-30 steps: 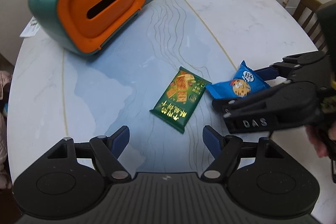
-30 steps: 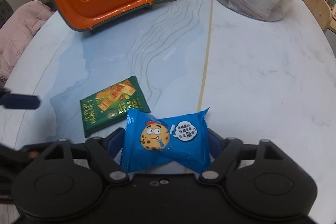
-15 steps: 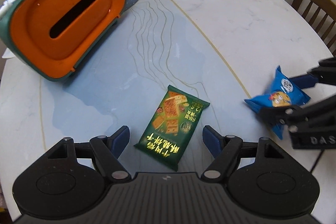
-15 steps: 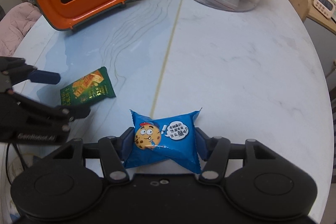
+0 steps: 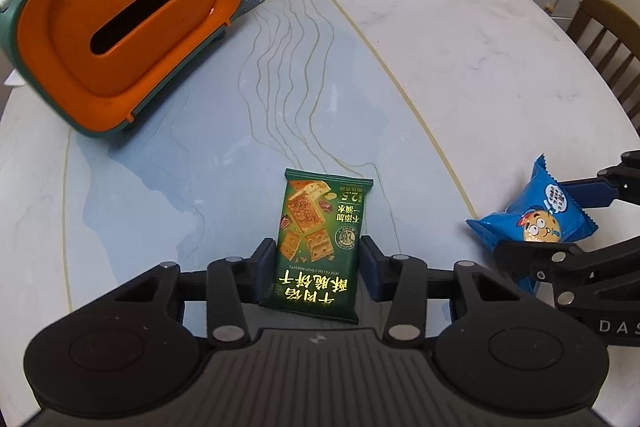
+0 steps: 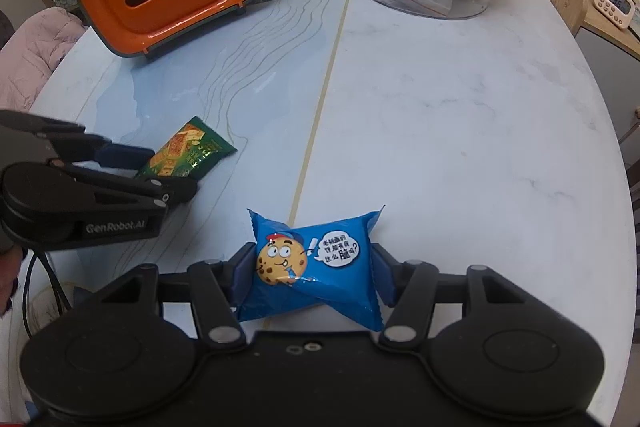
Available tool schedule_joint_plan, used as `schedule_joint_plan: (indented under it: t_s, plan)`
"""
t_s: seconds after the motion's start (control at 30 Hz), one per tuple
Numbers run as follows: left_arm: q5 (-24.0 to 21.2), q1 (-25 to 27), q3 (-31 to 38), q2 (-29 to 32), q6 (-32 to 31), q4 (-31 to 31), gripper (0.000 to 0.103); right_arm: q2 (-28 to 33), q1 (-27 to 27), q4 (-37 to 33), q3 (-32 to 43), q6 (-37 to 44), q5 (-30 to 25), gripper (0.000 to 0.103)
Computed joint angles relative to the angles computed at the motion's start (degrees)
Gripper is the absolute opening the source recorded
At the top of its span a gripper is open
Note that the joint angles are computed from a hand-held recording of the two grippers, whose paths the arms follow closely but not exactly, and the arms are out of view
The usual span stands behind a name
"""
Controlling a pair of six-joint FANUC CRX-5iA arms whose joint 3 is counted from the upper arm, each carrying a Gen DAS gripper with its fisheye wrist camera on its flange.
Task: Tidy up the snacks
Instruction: 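Grasp the green cracker packet with the left gripper while the right grasps the blue cookie packet, then carry both packets into the white box and open both grippers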
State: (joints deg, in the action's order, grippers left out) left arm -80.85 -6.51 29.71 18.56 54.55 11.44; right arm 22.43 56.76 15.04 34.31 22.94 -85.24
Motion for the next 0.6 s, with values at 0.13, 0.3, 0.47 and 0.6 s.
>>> schedule_joint_plan:
  t_s: [0.13, 0.3, 0.47, 0.6]
  plan:
    - [-0.8, -0.5, -0.3, -1.2, 3.6, -2.3, 0.043, 0.4, 0.6, 0.4, 1.3, -0.8, -1.4, 0.058]
    - [-3.1, 0.6, -0.6, -3.0, 5.5, -1.4, 0.043, 0.3, 2.4, 1.3, 2.9, -2.4, -3.0, 0.057]
    - [-5.6, 2.3, -1.4, -6.2, 5.4, -0.2, 0.043, 0.6, 5.1, 2.7, 6.3, -4.0, -5.4, 0.057]
    - [-7.8, 4.3, -1.8, -9.0, 3.8, 2.1, 0.043, 1.1, 7.5, 4.4, 10.1, -4.6, -8.5, 0.057]
